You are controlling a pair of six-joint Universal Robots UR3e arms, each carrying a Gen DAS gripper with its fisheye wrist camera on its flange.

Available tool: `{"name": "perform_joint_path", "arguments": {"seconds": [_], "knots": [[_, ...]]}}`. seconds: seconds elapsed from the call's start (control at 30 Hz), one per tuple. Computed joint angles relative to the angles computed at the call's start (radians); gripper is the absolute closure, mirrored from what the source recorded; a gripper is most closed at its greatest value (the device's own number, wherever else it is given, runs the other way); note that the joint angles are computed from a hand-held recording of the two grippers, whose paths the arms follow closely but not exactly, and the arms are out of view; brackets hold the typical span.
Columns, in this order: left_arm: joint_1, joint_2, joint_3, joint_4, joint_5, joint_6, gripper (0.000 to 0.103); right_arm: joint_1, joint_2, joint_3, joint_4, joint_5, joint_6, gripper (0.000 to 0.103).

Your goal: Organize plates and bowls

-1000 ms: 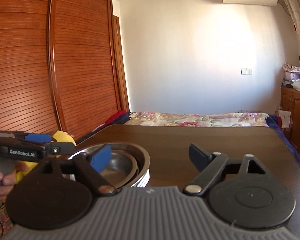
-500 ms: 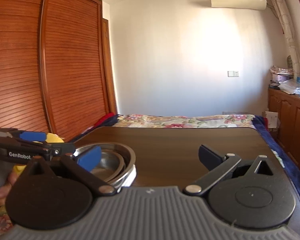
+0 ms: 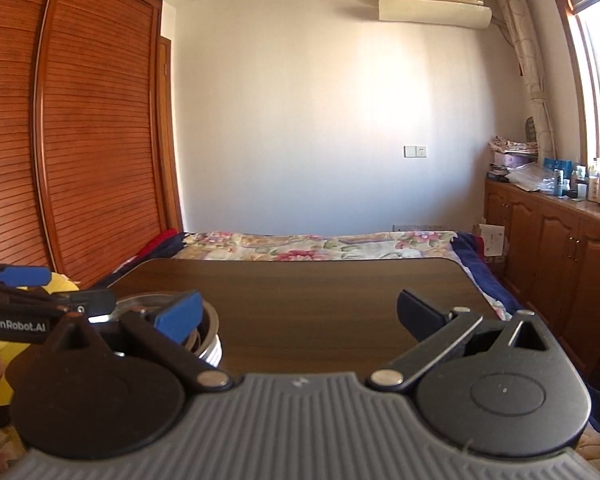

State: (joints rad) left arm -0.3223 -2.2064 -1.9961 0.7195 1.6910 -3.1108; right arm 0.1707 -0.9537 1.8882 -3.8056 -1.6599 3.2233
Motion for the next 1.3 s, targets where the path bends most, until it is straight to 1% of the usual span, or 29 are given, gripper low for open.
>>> {"name": "perform_joint_path", "arguments": {"seconds": [0.33, 0.53, 1.0, 1.1, 1.3], "knots": [[0.003, -0.015, -0.010, 0.012, 0.022, -0.007, 0.000, 0.014, 0.015, -0.005, -0.002, -0.065, 0.015, 0.000], [0.009, -0.027, -0.010, 0.019, 0.031, -0.008, 0.000, 0.023, 0.028, -0.012, -0.011, -0.087, 0.001, 0.000], [0.023, -0.071, -0.023, 0.058, 0.038, -0.011, 0.000, 0.029, 0.046, -0.012, 0.005, -0.095, 0.009, 0.000], [0.022, -0.092, -0.024, 0.085, 0.050, -0.007, 0.000, 0.023, 0.050, -0.006, -0.008, -0.086, 0.012, 0.000], [0.026, -0.105, -0.023, 0.086, 0.049, -0.012, 0.000, 0.031, 0.082, -0.007, -0.047, -0.101, 0.008, 0.000]]}}
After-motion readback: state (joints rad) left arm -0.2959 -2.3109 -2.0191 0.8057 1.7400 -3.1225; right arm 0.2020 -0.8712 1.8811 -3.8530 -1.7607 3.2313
